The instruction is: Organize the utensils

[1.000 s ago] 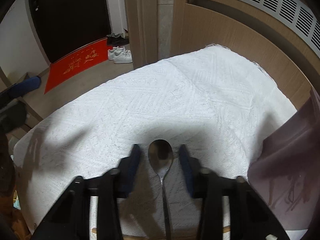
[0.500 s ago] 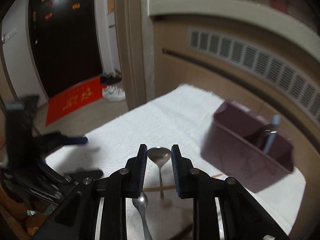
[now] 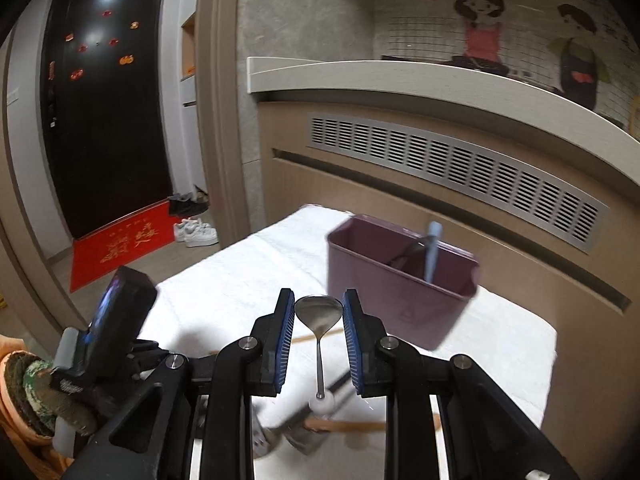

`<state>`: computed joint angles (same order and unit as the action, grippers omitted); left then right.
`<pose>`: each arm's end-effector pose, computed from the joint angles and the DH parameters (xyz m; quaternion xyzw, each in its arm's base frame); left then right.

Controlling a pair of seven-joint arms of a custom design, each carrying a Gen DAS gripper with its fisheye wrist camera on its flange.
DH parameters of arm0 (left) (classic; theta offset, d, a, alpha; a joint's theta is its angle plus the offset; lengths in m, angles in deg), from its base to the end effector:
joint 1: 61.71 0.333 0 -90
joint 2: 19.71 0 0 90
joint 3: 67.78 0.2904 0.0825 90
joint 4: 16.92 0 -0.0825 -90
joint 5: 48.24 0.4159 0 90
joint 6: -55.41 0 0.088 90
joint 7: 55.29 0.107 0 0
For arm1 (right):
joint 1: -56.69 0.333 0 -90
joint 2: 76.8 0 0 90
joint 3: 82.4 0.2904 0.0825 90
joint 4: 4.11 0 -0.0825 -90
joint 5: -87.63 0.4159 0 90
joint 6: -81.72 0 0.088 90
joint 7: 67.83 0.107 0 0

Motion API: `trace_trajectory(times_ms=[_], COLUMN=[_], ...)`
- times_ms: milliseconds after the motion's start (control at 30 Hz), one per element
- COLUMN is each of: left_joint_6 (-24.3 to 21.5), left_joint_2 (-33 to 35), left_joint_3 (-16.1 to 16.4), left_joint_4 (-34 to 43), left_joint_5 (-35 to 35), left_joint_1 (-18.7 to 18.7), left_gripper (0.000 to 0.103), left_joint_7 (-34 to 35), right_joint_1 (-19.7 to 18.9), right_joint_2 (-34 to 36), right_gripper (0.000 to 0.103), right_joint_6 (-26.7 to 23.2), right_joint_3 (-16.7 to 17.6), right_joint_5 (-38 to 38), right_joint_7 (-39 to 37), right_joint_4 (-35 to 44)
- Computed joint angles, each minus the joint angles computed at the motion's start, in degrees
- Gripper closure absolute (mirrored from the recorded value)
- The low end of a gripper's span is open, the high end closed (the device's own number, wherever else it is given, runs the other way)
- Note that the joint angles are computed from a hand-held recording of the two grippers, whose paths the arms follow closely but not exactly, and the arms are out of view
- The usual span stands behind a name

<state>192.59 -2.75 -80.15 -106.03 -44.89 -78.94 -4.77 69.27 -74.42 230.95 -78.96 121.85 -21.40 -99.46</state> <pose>0.6310 -0.3377 0.5090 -0.7351 0.6212 -0.2677 0.0455 0.6337 0.1689 0.6442 -0.7877 0.3828 -0.2272 0.4259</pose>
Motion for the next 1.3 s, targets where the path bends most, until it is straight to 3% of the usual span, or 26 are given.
trace_trajectory(times_ms=[200,367,600,667,700,800,833,900,1033,1133,1267,1300], left_joint_6=[-6.7,-5.6,-8.1,-8.1,-7.8,-5.1,-3.5,-0.1,6.3,6.7,2.0,0.4], left_joint_2=[5.7,8.2,12.7,13.5,13.1,11.9,10.4,7.4,2.0,-0.5,-1.8,-1.3], left_joint_3=[2.2,3.0,4.1,4.1,4.4,4.7,5.3,5.3,4.4,2.8,-1.2,-2.1], left_joint_4=[9.0,11.5,17.7,18.9,18.4,16.0,13.6,9.2,2.1,-0.5,-1.3,-0.5], left_joint_5=[9.8,15.6,18.8,18.4,18.7,19.3,21.1,23.3,25.8,21.0,1.6,-2.6], left_joint_1=[-3.8,-5.6,-6.7,-6.6,-6.8,-7.0,-7.6,-7.8,-7.0,-4.8,1.1,2.0], left_gripper=[0.029,0.046,0.05,0.056,0.069,0.081,0.091,0.097,0.098,0.096,0.093,0.086], left_joint_7=[-4.6,-1.4,2.6,3.9,3.7,3.4,2.4,1.8,1.7,1.6,8.2,10.4], right_joint_1=[-0.6,-0.9,-1.0,-1.1,-1.1,-1.1,-1.1,-1.1,-0.7,-0.4,-0.5,-0.5], right_joint_2=[-2.5,-3.7,-3.8,-3.7,-3.6,-3.7,-3.8,-4.3,-4.8,-5.1,-5.2,-5.1], right_gripper=[0.081,0.081,0.081,0.081,0.081,0.081,0.081,0.081,0.081,0.081,0.081,0.081], right_joint_6=[2.4,3.2,3.1,2.9,2.9,2.9,2.9,3.0,3.4,3.1,3.0,2.9], right_joint_3=[-1.2,-1.9,-2.4,-2.4,-2.4,-2.3,-2.3,-2.3,-2.3,-2.4,-2.5,-2.5], right_joint_5=[2.4,4.7,3.0,2.2,2.1,1.2,1.0,0.0,-0.9,0.7,-1.3,-2.1], right_joint_7=[-1.4,-2.5,-1.0,-0.2,0.1,1.3,1.6,2.8,4.3,4.9,8.0,8.8], right_joint_4=[-4.3,-6.1,-6.8,-6.8,-6.8,-6.8,-6.9,-7.3,-7.7,-7.9,-7.9,-7.8])
